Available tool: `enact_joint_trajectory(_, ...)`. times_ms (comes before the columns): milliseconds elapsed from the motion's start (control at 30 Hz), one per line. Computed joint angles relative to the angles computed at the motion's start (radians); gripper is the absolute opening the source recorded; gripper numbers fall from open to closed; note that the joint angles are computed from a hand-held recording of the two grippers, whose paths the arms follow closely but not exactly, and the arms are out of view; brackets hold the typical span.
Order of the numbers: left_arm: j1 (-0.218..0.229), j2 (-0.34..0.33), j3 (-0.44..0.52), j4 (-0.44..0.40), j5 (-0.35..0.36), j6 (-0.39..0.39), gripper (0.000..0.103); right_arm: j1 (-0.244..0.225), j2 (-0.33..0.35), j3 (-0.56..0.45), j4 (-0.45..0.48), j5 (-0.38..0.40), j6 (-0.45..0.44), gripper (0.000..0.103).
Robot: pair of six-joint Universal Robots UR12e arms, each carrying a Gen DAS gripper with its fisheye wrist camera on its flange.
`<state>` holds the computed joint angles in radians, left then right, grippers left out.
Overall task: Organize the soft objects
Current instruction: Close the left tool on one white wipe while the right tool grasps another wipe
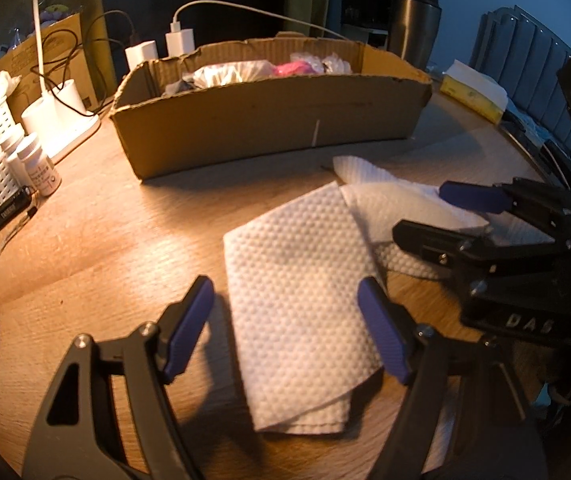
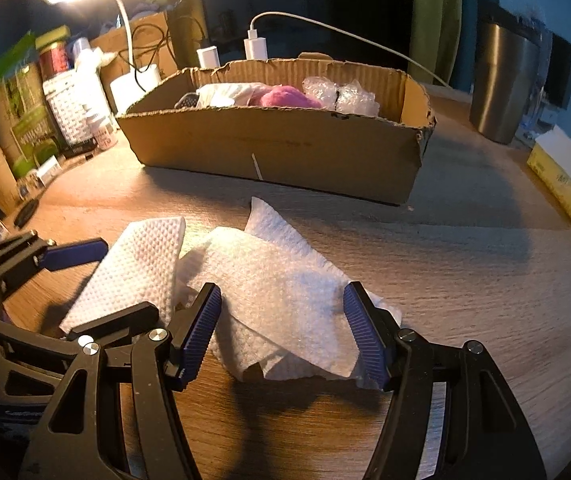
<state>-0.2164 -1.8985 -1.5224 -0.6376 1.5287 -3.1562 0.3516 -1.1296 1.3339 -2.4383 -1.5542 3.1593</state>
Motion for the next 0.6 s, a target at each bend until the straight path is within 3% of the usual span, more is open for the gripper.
enact_joint_trajectory(167, 0.001, -0.002, 0.003, -0.001, -0.003, 0.002, 0.074, 0.013, 0.007, -0.007, 0.005, -0.05, -0.027, 0.067)
enact_joint_trajectory(300, 0.0, -0.001, -0.001, 0.006, -0.012, 0.013, 0.064, 0.015, 0.007, -0.005, -0.001, -0.058, -0.034, 0.065)
enact_joint_trajectory(367, -0.002, 0.0, -0.003, 0.01, -0.011, 0.016, 0.062, 0.015, 0.005, -0.001, -0.008, -0.054, -0.037, 0.06)
enact_joint_trajectory(433, -0.003, 0.002, -0.004, 0.012, -0.011, 0.015, 0.06, 0.016, 0.003, 0.005, -0.021, -0.054, -0.042, 0.049)
enact_joint_trajectory(600, -0.005, 0.006, -0.011, 0.02, -0.024, 0.019, 0.044, 0.018, 0.001, 0.011, -0.035, -0.056, -0.05, 0.035)
